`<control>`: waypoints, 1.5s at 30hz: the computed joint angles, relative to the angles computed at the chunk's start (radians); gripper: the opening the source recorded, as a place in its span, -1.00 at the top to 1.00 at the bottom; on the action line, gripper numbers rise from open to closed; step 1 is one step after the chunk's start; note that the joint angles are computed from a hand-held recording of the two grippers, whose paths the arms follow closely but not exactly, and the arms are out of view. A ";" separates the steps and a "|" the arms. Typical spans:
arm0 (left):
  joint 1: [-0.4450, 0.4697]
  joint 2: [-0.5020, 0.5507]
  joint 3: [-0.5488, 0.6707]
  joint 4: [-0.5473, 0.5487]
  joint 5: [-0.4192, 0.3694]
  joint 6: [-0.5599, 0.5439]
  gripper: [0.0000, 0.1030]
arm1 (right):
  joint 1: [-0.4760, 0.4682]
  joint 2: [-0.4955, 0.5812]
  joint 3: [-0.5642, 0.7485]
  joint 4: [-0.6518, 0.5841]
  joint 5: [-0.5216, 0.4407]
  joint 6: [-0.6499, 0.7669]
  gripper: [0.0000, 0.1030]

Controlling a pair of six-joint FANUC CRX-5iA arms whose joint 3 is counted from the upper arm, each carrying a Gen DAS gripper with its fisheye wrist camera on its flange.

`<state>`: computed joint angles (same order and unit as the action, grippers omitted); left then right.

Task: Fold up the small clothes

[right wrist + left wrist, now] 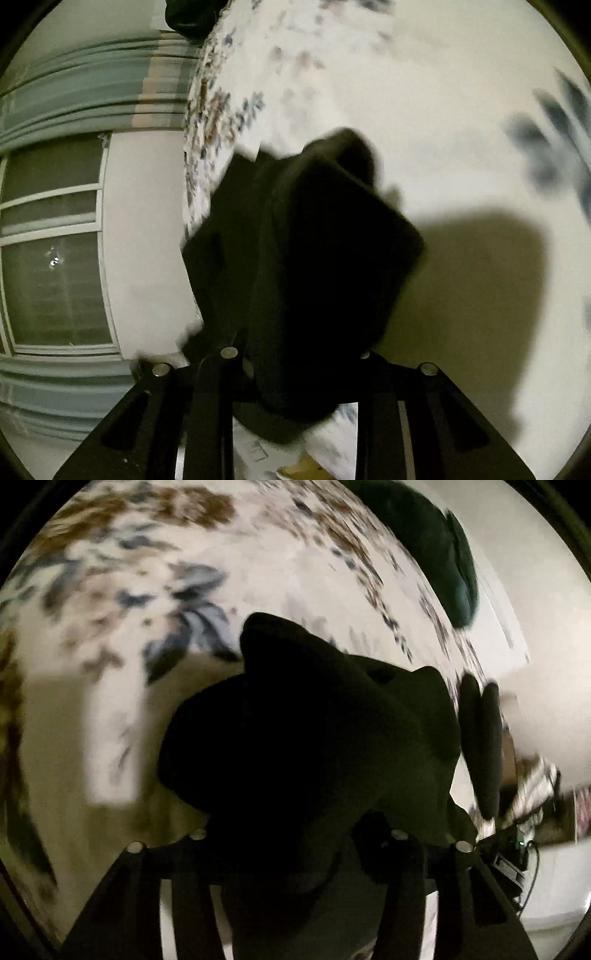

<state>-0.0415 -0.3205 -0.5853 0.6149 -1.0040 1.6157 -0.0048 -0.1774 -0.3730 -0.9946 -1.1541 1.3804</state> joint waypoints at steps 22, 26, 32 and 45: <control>0.020 -0.043 -0.117 0.237 0.090 -0.275 0.27 | 0.254 -0.004 -0.028 0.087 0.374 -0.271 0.57; 0.023 -0.032 -0.048 0.252 0.025 -0.303 0.29 | 0.330 -0.083 -0.028 0.219 0.417 -0.422 0.59; -0.075 0.123 0.206 0.245 -0.018 -0.326 0.30 | 0.333 -0.181 0.005 0.359 0.437 -0.555 0.60; -0.424 0.875 1.275 0.196 -0.054 -0.108 0.30 | -0.231 -0.004 0.403 0.184 0.253 -0.206 0.60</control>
<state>-0.4652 0.5541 0.6902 0.8112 -1.0576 1.5076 -0.2362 -0.1819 0.0301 -0.8110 -0.9006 1.1745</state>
